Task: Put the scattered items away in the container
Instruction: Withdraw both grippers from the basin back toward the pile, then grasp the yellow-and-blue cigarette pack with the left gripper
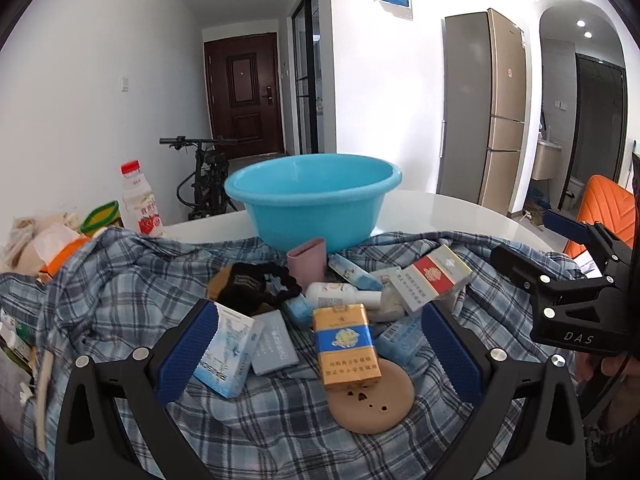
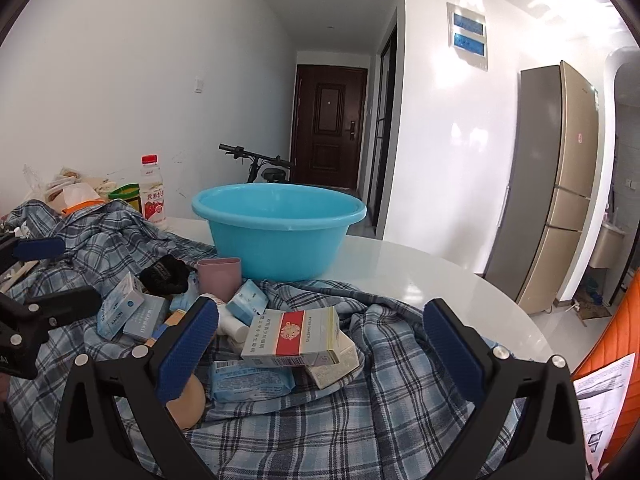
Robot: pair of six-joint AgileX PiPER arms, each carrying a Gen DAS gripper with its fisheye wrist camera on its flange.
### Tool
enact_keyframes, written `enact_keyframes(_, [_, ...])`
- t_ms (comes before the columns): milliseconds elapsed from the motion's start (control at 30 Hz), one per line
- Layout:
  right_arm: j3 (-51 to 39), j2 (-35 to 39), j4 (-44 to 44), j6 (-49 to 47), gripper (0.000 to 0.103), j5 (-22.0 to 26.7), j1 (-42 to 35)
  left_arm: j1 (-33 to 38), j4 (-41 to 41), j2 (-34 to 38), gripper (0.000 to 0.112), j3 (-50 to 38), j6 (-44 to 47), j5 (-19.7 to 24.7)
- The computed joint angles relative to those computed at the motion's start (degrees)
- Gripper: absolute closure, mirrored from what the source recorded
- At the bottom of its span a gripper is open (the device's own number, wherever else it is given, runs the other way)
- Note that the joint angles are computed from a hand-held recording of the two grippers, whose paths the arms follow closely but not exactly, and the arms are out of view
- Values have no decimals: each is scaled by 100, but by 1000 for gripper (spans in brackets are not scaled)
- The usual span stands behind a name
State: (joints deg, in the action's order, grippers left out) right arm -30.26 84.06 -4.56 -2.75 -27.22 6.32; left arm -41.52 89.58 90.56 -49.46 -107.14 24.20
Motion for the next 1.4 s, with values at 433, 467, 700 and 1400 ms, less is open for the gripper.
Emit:
enact_keyframes(433, [55,780,-802,752,0,-428,-611,54,81,997,9,-375,-334,93])
enact_keyframes(467, [20,831,-974,933,0,-425,-695,63,83,1036,9,-388,-332,77])
enact_keyframes(700, [11,940,-1437,1239,0,-543,-924,281,-471,1334,9,-625,278,-257])
enact_keyframes(1400, [-228,1264,-2541,2157,0,-597,-1232,506,-2732,2301,9,-1567,2877,-513])
